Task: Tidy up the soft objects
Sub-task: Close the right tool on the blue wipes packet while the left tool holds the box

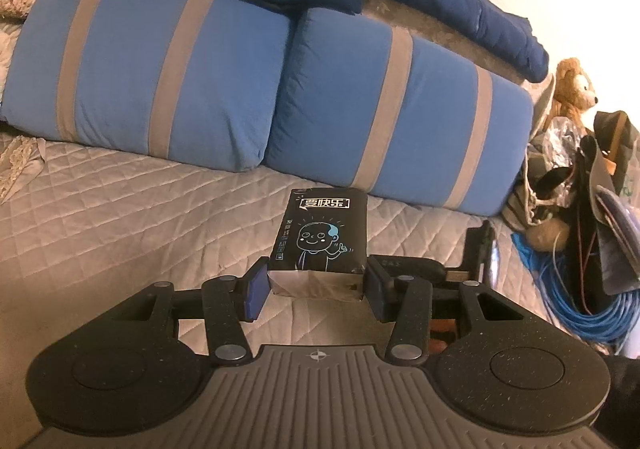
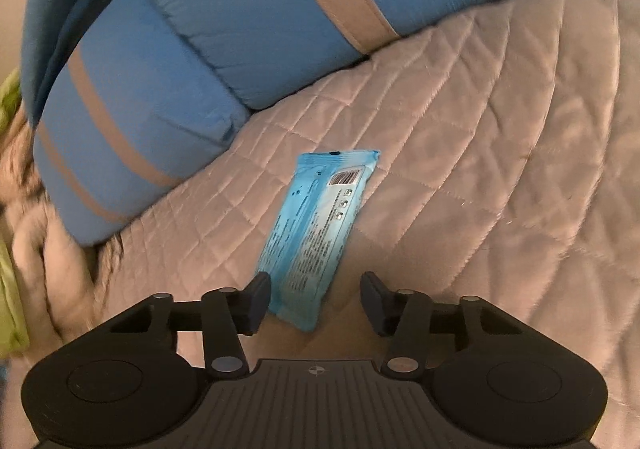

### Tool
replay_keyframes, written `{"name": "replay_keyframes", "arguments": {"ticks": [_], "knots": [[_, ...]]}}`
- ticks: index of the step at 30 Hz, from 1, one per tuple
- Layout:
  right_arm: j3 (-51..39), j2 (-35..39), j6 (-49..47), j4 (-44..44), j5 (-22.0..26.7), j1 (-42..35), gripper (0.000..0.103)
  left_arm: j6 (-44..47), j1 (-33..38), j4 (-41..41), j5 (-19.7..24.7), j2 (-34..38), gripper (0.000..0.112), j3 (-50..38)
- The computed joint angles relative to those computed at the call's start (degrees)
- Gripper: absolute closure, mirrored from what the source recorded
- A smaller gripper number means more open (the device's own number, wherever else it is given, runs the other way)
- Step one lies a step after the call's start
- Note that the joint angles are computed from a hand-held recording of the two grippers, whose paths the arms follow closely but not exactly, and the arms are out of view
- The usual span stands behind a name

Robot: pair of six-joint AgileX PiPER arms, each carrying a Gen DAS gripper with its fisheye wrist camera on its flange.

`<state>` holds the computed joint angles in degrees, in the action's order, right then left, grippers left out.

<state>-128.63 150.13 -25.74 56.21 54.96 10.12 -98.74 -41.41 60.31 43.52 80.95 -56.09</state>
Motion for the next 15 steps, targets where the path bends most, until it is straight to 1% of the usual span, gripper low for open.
{"name": "replay_keyframes", "arguments": {"ticks": [4,6,8,9,11,12,15], "knots": [[-1.57,2.64,2.59,4.33,-1.68,0.13,0.055,0.54,0.31,-0.6,-0.27,-0.65,0.064,0.23],[-5.35,5.19,6.41,4.68,-1.27,0.19,0.063,0.62,0.56,-0.96,-0.85,-1.07,0.064,0.4],[-10.04,7.99,10.9,3.49,-0.75,0.3,0.077,0.79,0.57,-0.99,-0.99,-1.41,0.064,0.58],[-12.99,9.61,13.21,2.64,-0.15,0.36,0.079,0.7,0.44,-0.82,-0.86,-1.52,0.064,0.68],[-18.34,12.69,16.55,2.33,0.9,0.43,0.079,0.63,0.5,-1.03,-0.94,-1.5,0.064,0.67],[-18.57,12.78,16.98,2.38,0.87,0.5,0.079,0.83,0.52,-1.38,-1.07,-1.55,0.064,0.6],[-23.85,14.96,20.84,0.02,2.29,0.94,0.079,1.53,0.77,-2.01,-1.93,-1.32,0.064,0.24]]}}
